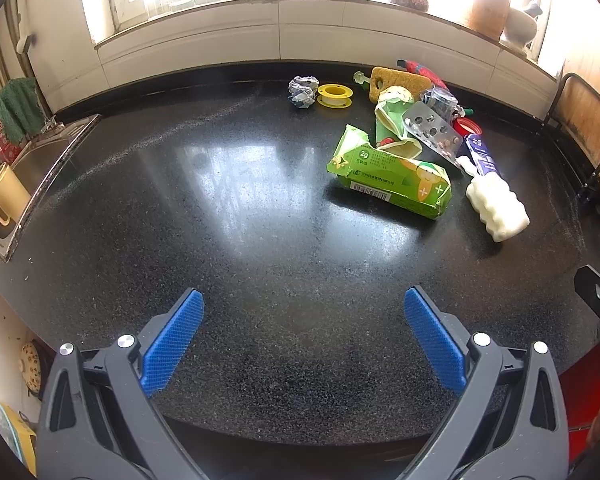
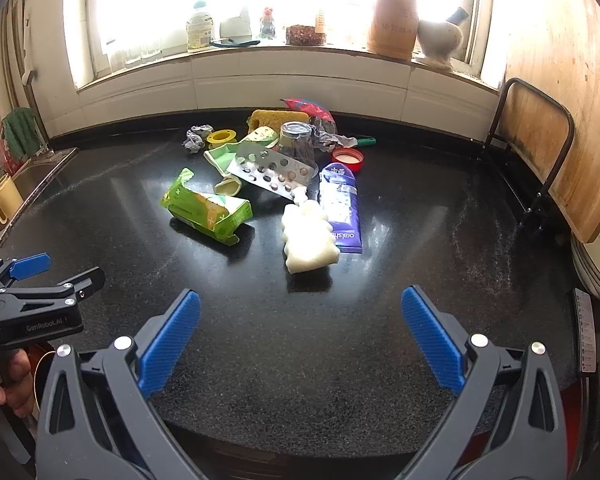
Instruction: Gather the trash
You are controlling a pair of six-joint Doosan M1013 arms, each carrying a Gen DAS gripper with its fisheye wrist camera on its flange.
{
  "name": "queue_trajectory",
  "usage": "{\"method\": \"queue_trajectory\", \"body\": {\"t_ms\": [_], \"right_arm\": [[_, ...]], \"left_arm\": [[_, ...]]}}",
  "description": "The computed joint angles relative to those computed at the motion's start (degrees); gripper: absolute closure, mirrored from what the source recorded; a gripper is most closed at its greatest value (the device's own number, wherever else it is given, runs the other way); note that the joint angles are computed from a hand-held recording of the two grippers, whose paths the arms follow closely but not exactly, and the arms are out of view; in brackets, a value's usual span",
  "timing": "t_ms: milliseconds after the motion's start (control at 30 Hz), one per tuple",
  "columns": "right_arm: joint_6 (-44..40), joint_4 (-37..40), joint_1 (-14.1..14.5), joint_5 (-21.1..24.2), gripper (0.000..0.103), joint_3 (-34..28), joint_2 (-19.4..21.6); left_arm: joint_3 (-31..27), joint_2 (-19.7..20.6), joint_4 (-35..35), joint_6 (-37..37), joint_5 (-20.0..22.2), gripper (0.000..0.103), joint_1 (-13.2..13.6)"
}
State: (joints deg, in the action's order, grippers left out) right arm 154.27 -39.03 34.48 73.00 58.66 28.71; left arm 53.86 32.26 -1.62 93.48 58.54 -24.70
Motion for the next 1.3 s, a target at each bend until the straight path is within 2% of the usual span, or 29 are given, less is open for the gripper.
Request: {"method": "queue_trajectory", "body": {"t_ms": [1300], "right_arm": [[0.56,0.28,-0.18,-0.14,0.005,0.16,-0.17]], "left_arm": [[-0.24,0.24,0.01,-0.6,0.72,0.005,0.12]]}}
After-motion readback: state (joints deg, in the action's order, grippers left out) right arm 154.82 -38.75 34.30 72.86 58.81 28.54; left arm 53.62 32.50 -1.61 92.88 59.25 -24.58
